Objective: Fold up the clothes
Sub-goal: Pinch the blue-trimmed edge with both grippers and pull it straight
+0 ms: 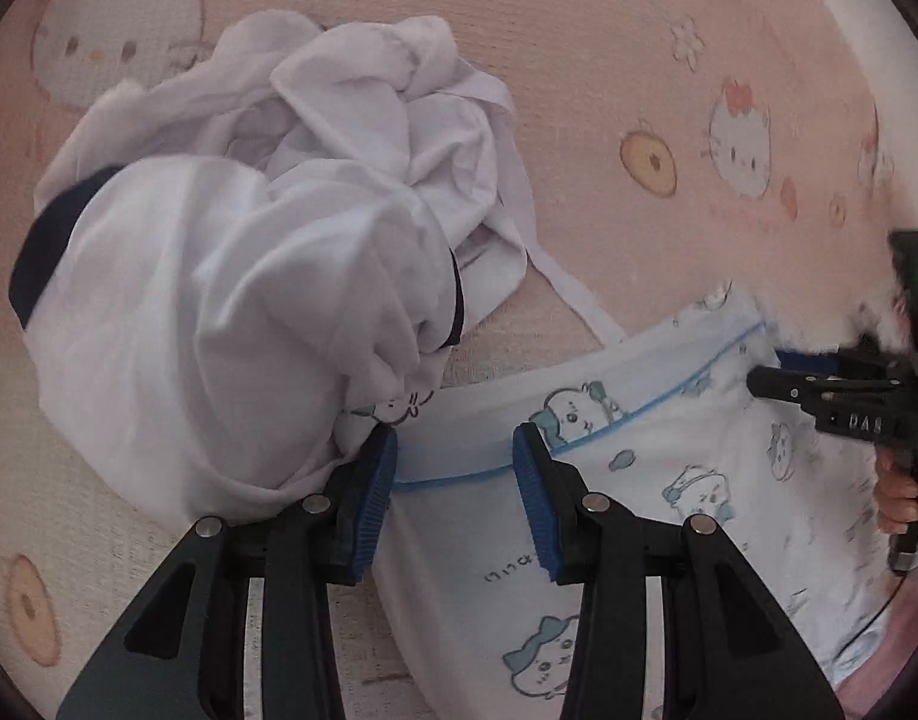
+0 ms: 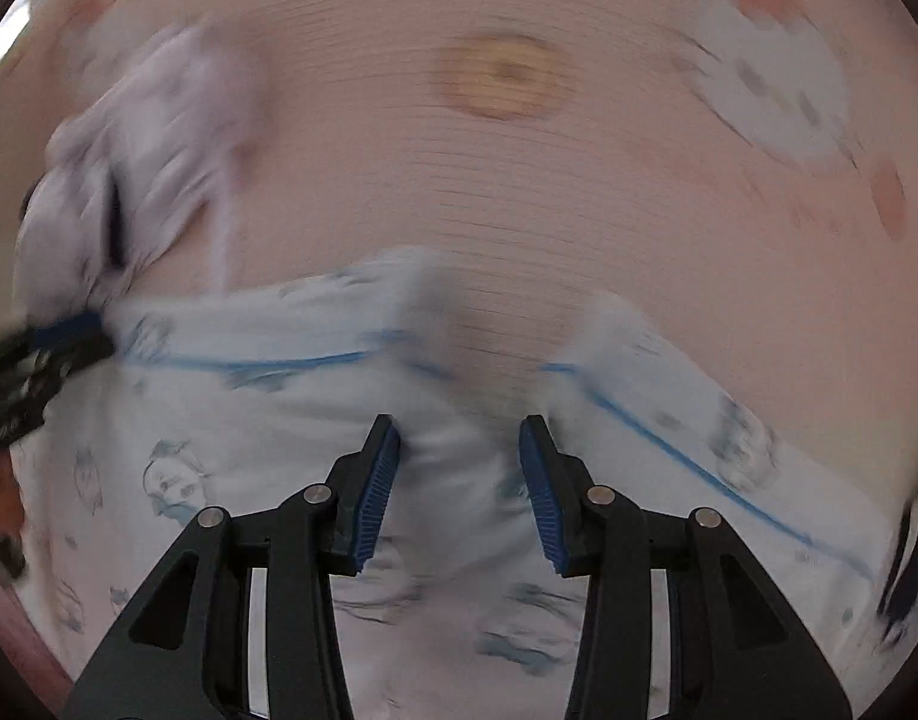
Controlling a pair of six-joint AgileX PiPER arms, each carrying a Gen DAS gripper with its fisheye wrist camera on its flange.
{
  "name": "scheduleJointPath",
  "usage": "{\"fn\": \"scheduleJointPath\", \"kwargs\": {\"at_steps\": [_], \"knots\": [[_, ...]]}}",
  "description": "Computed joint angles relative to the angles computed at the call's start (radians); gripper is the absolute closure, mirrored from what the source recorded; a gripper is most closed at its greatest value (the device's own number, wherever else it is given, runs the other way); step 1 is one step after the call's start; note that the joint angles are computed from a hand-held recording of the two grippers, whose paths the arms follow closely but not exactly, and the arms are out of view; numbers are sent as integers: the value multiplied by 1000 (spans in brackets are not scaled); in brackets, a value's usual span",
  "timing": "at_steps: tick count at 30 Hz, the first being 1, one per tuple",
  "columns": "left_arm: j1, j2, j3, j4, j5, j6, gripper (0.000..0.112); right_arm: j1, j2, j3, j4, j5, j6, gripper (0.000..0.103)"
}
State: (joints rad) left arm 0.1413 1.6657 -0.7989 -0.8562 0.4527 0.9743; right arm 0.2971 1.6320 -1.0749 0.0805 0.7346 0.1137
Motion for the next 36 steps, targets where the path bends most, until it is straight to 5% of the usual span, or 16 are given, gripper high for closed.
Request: {"fn": "scheduleJointPath", "kwargs": {"at_steps": [4,9,14,17,21,23,26,30,36], "knots": [[-19,-10,5,43,-18,-26,69,-182,-49,-4,235,119,-161,61],[-31,4,1,23,-34,-35,69,-90,-81,-107,125,170,-110,59],[-44,9,7,25,-59,-23,68,36,102,-180,-15,126,-24,60],[-32,3,4,-8,-39,10,69,-5,148,-166,-20,85,16,60],[-39,-14,0,-67,-25,75,68,-75,83,-88,-15,30,75,60],[-64,10,-15,15,-36,4,68,-103,69,-69,11,26,81,60],[-91,29,5,24,-98,23,68,-144,43,-34,121,10,21,58],[-96,30,-13,78,-93,-64,68,-165,2,-17,264,4,-114,57],[-142,-125,94,303,-58,-338,68,-98,-232,52,147,73,-49,57]]}}
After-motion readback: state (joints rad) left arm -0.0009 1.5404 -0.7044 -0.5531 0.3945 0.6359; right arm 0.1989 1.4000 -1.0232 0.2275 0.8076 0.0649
